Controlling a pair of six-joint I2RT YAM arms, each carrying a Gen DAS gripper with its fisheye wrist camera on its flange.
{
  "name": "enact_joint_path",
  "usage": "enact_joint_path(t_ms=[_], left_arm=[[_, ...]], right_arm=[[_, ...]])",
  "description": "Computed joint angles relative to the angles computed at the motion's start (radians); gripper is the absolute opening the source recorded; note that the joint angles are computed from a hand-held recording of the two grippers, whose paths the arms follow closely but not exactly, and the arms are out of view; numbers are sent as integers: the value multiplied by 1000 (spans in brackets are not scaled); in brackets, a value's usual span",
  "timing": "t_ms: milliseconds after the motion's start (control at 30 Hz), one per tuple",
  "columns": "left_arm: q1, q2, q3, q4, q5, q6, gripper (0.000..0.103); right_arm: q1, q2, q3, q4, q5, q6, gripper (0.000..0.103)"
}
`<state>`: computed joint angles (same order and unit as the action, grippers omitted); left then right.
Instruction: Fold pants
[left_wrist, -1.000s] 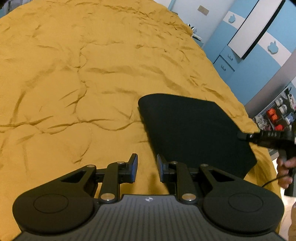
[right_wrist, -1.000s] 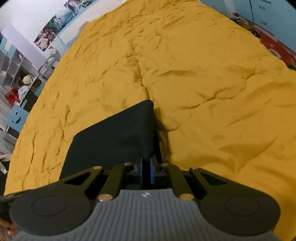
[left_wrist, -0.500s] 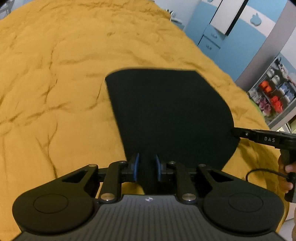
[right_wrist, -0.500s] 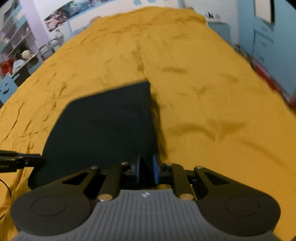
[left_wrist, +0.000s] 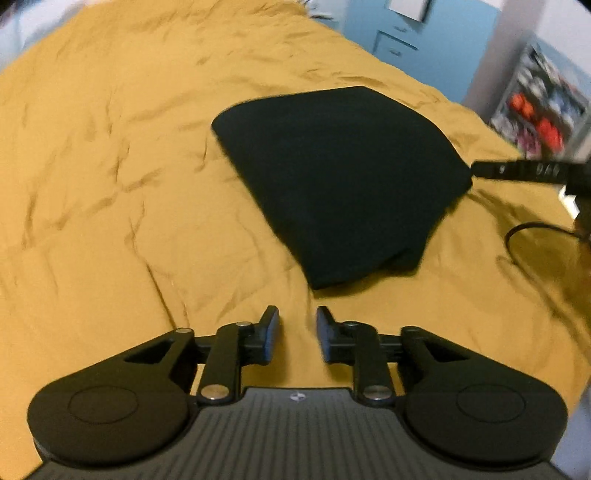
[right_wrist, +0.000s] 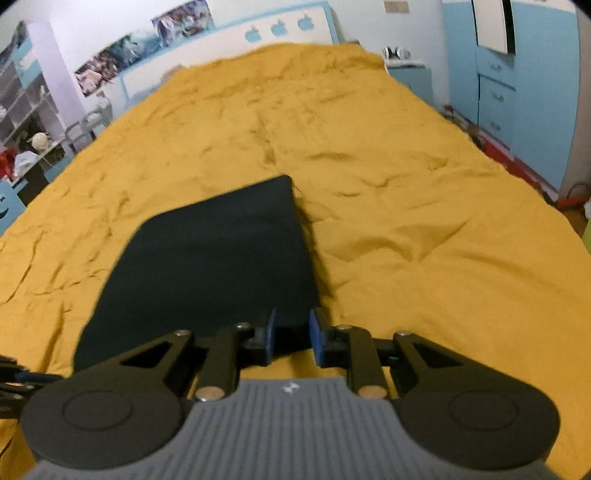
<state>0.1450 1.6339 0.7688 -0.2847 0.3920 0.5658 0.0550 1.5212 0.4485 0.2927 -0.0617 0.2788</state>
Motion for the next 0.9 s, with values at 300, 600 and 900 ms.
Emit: enact_joint_path(t_ms=[300,600,900], left_arm=[[-126,-37,-126,235,-96,-26,1],[-33,39,13,13,17,-179,0],[11,54,30,-77,35,-137,0]], right_arm=[[81,-73,-118,39,-16,166,23],[61,-100,-158,57,-16,179,23],[45,-158,-177,5,-27,162,24]])
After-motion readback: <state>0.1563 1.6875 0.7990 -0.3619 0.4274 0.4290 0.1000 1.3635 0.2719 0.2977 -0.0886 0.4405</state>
